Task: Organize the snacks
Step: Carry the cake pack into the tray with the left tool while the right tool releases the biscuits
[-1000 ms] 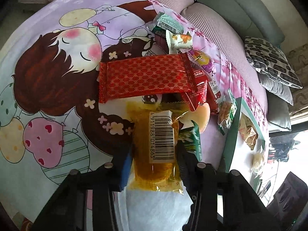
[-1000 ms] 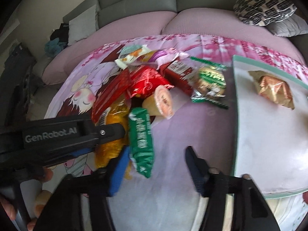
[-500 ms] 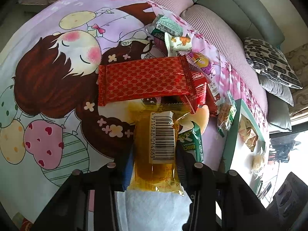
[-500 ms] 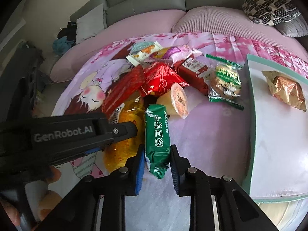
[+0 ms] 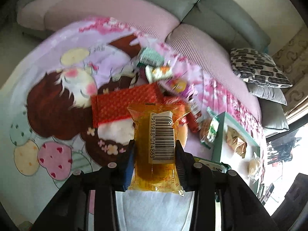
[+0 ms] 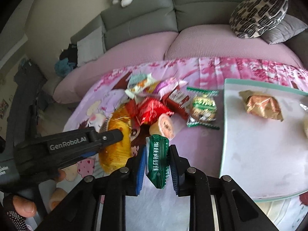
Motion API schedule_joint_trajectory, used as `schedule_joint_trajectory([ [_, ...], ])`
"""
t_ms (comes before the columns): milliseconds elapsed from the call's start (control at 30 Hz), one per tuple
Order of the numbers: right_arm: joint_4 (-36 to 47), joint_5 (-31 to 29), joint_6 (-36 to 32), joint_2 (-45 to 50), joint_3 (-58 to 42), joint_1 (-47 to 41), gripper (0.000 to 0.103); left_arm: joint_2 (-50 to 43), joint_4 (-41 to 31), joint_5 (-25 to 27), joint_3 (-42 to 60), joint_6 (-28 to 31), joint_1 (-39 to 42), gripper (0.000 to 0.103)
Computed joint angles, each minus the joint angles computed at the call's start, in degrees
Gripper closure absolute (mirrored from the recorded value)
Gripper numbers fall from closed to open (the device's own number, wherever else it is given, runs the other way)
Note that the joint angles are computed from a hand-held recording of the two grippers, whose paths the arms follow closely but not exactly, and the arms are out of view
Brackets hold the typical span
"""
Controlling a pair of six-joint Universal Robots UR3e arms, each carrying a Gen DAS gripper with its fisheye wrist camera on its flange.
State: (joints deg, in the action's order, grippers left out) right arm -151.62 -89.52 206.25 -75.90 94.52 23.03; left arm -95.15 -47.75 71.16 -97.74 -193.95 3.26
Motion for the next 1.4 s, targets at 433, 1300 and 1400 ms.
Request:
schedule_joint_trajectory([
  [433, -1.8, 0.0, 3.1, -12.1, 13.0, -10.1, 0.078, -6.1, 4.7, -0.1, 6.8, 0.7, -8.5, 0.063],
  [1300, 7.3, 2.5, 3.1, -31.4, 28.7, -29.2, 0.08, -25.2, -2.0, 5.7, 29.0, 7.2, -25.7, 0.063],
  [1400, 7.4, 2.8, 3.0, -30.8, 28.5, -29.2, 0.08, -27.7, -3.5, 6.9, 32.4, 7.4, -27.1, 0.063],
])
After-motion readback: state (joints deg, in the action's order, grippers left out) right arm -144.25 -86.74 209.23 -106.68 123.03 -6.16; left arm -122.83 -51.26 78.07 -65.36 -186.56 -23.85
